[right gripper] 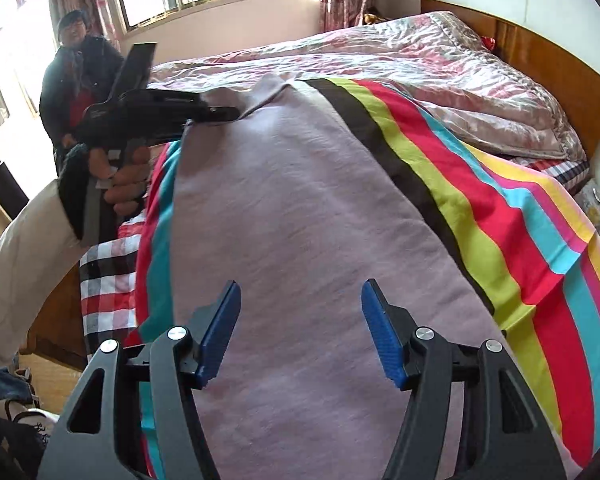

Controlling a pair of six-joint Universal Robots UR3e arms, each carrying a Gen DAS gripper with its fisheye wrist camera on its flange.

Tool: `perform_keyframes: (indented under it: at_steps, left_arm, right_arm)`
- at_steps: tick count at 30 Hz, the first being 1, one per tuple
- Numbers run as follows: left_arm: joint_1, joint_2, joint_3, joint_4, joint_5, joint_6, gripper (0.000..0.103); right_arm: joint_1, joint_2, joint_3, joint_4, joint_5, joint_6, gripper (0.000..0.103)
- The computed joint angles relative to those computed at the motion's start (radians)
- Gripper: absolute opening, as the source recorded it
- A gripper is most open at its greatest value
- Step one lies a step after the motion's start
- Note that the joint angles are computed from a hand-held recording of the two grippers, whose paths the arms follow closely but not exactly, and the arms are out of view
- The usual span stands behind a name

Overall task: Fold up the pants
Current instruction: 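Carry the cuff with the left tool over the pants and lay it down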

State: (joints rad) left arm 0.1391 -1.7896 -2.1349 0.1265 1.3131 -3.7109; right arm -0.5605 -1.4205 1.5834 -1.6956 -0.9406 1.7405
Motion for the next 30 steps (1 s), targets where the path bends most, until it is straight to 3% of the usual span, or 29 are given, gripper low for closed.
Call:
perform_keyframes:
  at_steps: [2, 3, 5, 7, 9, 11, 12, 14, 16, 17, 19, 21, 25, 28, 30]
  left_arm:
    - [-0.035, 0.006, 0.04, -0.048, 0.057, 0.006, 0.012]
    - [-0.047, 0.009, 0.055, -0.066, 0.078, 0.006, 0.012]
    - [-0.073, 0.019, 0.081, -0.104, 0.121, 0.018, 0.012]
    - [-0.106, 0.027, 0.108, -0.139, 0.175, 0.041, 0.012]
    - [-0.128, 0.032, 0.132, -0.167, 0.211, 0.053, 0.012]
    - [-0.147, 0.034, 0.155, -0.19, 0.237, 0.049, 0.011]
    - [-0.158, 0.036, 0.172, -0.208, 0.252, 0.042, 0.011]
    - [-0.181, 0.043, 0.207, -0.252, 0.284, 0.026, 0.011]
    - [-0.213, 0.051, 0.232, -0.279, 0.323, 0.021, 0.011]
    - [-0.23, 0.057, 0.243, -0.289, 0.342, 0.022, 0.011]
    - [-0.262, 0.066, 0.269, -0.309, 0.372, 0.018, 0.011]
    - [-0.3, 0.08, 0.294, -0.316, 0.388, 0.006, 0.011]
    - [-0.492, 0.052, 0.48, -0.4, 0.515, 0.058, 0.011]
    - [-0.732, -0.104, 0.771, -0.479, 0.677, 0.166, 0.011]
    - [-0.869, -0.251, 0.981, -0.507, 0.714, 0.24, 0.011]
  right_arm:
    - [0.07, 0.122, -0.044, -0.122, -0.065, 0.126, 0.062]
    - [0.074, 0.127, -0.047, -0.138, -0.046, 0.122, 0.063]
    - [0.073, 0.098, -0.057, -0.109, -0.075, 0.154, 0.062]
    - [0.02, 0.02, -0.03, -0.002, -0.026, 0.089, 0.064]
    - [-0.007, -0.07, 0.089, -0.021, -0.024, 0.032, 0.069]
    - [0.006, -0.167, 0.299, -0.229, -0.089, -0.03, 0.075]
    - [-0.014, -0.232, 0.397, -0.308, -0.053, -0.083, 0.075]
    - [-0.043, -0.336, 0.466, -0.32, -0.049, -0.045, 0.074]
    - [-0.129, -0.45, 0.425, -0.018, 0.032, -0.181, 0.074]
    - [-0.139, -0.467, 0.4, 0.099, 0.019, -0.256, 0.074]
    - [-0.076, -0.436, 0.413, 0.084, -0.094, -0.243, 0.078]
    - [-0.123, -0.433, 0.38, 0.183, -0.104, -0.305, 0.079]
    - [-0.498, -0.322, -0.012, 0.886, -0.074, -0.618, 0.078]
    - [-0.812, -0.145, -0.326, 1.214, -0.012, -0.833, 0.082]
    - [-0.947, 0.011, -0.535, 1.317, 0.071, -0.826, 0.088]
